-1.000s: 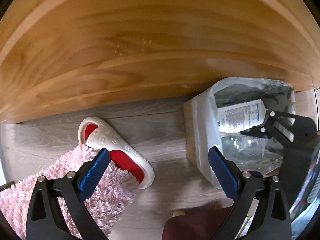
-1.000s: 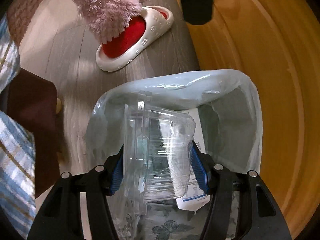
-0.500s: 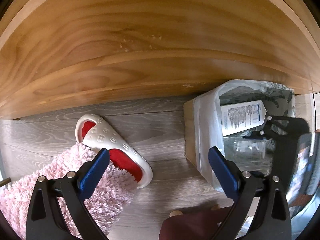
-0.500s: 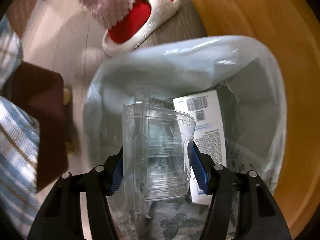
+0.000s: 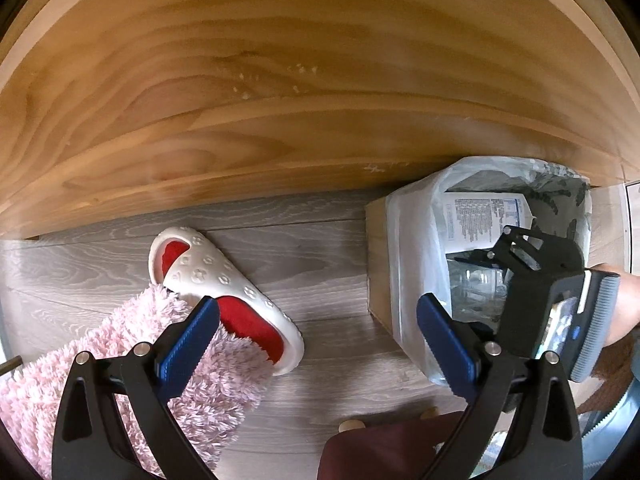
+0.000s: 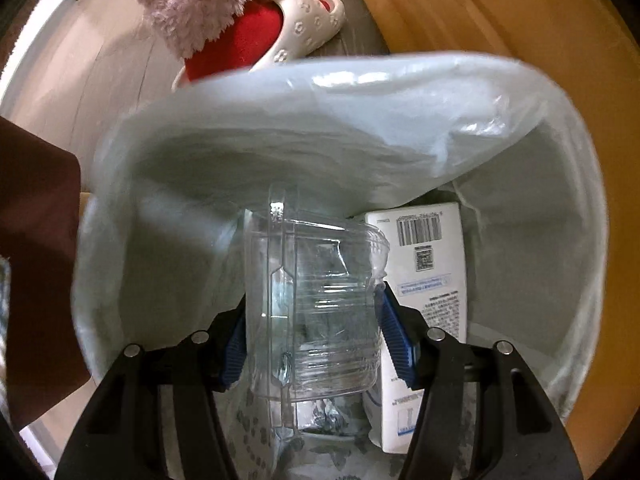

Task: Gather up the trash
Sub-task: 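Lower the clamshell box into the bag and open the right tool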

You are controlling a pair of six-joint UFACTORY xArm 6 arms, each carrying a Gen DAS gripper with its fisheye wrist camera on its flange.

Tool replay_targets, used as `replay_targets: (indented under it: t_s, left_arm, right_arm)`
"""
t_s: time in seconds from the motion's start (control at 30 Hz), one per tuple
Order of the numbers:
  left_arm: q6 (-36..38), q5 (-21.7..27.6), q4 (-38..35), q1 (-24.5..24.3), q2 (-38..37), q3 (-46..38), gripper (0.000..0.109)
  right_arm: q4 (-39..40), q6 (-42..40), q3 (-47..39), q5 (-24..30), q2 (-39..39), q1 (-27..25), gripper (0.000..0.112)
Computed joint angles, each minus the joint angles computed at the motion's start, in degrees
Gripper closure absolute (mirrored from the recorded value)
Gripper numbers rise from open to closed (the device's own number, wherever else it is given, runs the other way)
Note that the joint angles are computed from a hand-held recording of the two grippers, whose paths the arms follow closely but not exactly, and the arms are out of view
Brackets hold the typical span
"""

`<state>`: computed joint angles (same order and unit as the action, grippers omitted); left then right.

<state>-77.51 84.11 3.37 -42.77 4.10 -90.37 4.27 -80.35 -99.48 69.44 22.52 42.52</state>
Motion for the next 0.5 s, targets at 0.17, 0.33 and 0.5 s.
replay_targets:
  t_s: [0.17,0.33,0.5]
  left_arm:
    - [0.14,-0.01,-0.5,0.18,0.25,0.01,0.013]
    - [1.04,0.17,-1.24,0.26,0.71,-0.15,0.013]
    - [1.65,0.39,-2.45,0.49,1.07,0.11,0.013]
  right_arm:
    - [-0.18,1.14,-0.57,-0.12,1.44,0.14,0.055]
    - [0.14,1.5,-1.87,0.87,2.29,0.08,0.055]
    - [-0.3,3.54,-6.95,4.8,4.79,0.67,0.053]
